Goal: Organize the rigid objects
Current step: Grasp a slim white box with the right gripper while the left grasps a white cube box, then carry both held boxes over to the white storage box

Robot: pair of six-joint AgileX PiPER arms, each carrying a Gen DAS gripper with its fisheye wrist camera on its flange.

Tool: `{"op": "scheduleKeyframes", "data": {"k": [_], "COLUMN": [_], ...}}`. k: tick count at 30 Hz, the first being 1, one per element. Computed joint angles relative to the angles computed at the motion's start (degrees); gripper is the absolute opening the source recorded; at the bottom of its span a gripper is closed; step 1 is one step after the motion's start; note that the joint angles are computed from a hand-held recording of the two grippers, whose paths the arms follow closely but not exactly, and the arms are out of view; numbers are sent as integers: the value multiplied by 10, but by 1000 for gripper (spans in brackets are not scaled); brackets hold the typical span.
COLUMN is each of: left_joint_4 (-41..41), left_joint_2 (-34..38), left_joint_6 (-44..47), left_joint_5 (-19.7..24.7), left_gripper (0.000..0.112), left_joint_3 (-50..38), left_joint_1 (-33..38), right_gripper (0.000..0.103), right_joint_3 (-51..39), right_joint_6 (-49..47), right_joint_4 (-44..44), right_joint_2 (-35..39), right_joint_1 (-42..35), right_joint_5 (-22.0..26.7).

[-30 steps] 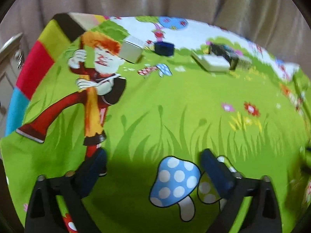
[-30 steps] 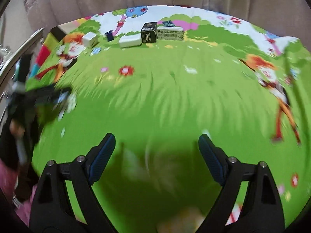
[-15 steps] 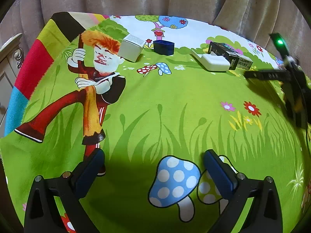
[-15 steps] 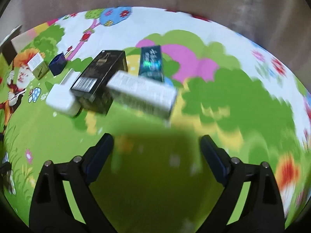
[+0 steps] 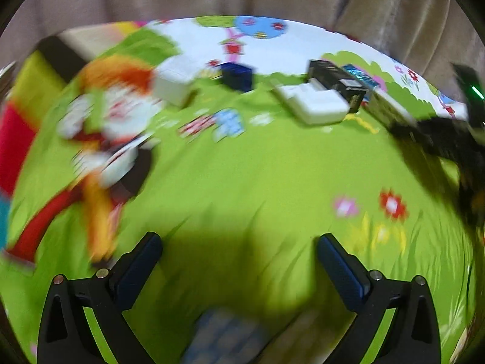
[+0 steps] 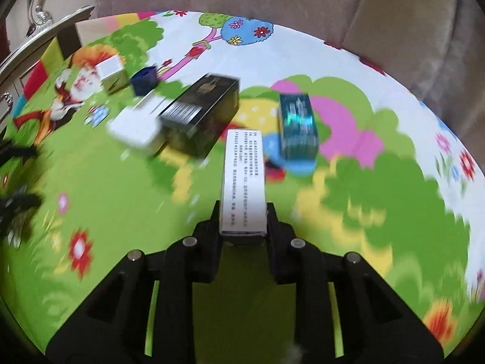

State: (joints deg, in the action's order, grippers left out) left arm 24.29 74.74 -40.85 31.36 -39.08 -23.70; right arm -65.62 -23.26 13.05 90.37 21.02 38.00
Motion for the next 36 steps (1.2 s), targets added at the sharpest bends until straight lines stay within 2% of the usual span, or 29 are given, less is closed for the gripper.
{"op": "scheduleKeyframes", "data": {"k": [4,6,8,11,13,14,16,17,19,21,23,25,27,29,30,31,32,34,35,36], "left_joint_4": [40,42,5,-7,-4,7,46,56,53,102,93,91,103,67,50,52,57,74,73,79], "left_joint_2": [126,192,253,306,312,307,270,245,196,133,69,15,-27,-34,-29,-19,-9,2,1,-5], "left_joint_6": [-46,-46,-9,0,-14,-31,-86,-96,-94,-134,-116,-109,-114,-67,-44,-44,-44,-68,-67,-75], "left_joint_5": [-20,-6,15,40,52,54,41,36,5,-23,-45,-34,-32,-62,-66,-63,-59,-49,-52,-52], "left_gripper": [103,103,103,103,103,100,73,65,64,64,65,65,66,67,72,76,86,91,89,80], "left_joint_3": [-109,-185,-267,-341,-352,-344,-297,-267,-200,-111,-40,1,36,43,38,32,26,20,23,29], "left_joint_1": [-21,-23,-14,-9,-11,-15,-29,-39,-48,-67,-68,-69,-69,-30,-19,-21,-26,-34,-31,-32], "right_gripper": [28,29,29,30,30,30,30,30,30,31,42,80,85,85,86,86,86,81,75,41], "right_joint_3": [77,96,101,101,102,102,104,103,103,102,100,93,85,74,68,65,58,49,49,51], "right_joint_6": [81,69,57,76,75,74,70,69,71,71,39,1,38,56,55,61,80,135,155,176], "right_joint_4": [-55,-22,-10,-21,-18,-17,-11,-9,-11,-10,24,58,4,-2,7,7,0,-38,-59,-67], "right_joint_2": [-80,-101,-107,-104,-103,-102,-103,-102,-102,-102,-99,-91,-83,-71,-63,-59,-52,-42,-43,-48], "right_joint_1": [28,16,9,16,16,15,13,12,14,13,1,-2,28,37,31,28,26,36,43,50], "right_joint_5": [-11,-7,-4,-12,-13,-13,-14,-14,-15,-14,-8,7,4,1,2,2,0,-7,-10,-15]}}
